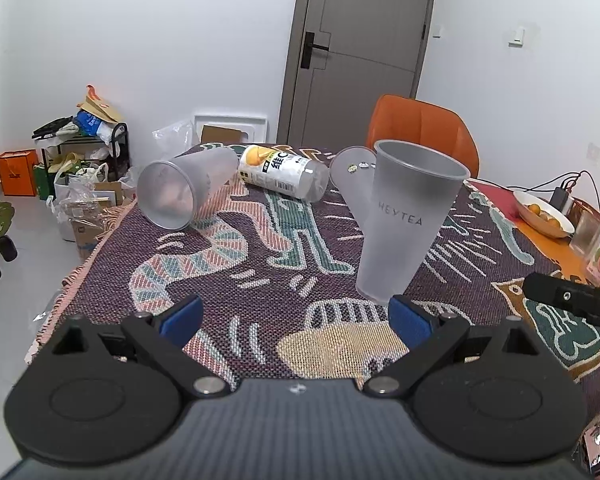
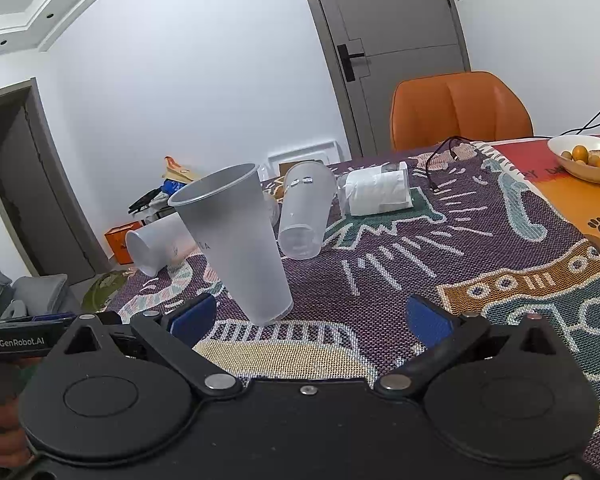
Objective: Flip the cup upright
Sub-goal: 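Open the left gripper and pull it back from the standing cup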
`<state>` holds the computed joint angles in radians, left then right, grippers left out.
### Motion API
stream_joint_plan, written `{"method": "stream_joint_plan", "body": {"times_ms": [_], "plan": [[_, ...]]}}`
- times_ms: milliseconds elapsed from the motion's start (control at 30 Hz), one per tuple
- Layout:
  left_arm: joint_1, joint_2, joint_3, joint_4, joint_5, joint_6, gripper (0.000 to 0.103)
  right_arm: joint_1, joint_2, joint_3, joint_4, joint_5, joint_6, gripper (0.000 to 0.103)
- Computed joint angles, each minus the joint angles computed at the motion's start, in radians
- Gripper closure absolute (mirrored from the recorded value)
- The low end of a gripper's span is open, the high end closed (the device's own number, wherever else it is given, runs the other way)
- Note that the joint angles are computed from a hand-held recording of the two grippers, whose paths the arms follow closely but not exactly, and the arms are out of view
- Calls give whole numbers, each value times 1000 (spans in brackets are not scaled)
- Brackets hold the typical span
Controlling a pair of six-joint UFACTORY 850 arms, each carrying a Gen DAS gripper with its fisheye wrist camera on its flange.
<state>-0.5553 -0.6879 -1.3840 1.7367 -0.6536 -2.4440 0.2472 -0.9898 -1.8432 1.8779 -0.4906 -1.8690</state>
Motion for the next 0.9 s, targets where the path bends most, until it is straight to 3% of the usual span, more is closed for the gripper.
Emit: {"method": "stream_joint_plan", "body": {"times_ms": [900], "plan": [[-2, -12, -16, -13, 4, 19, 5, -4, 3, 11, 26, 4, -14, 0]]}}
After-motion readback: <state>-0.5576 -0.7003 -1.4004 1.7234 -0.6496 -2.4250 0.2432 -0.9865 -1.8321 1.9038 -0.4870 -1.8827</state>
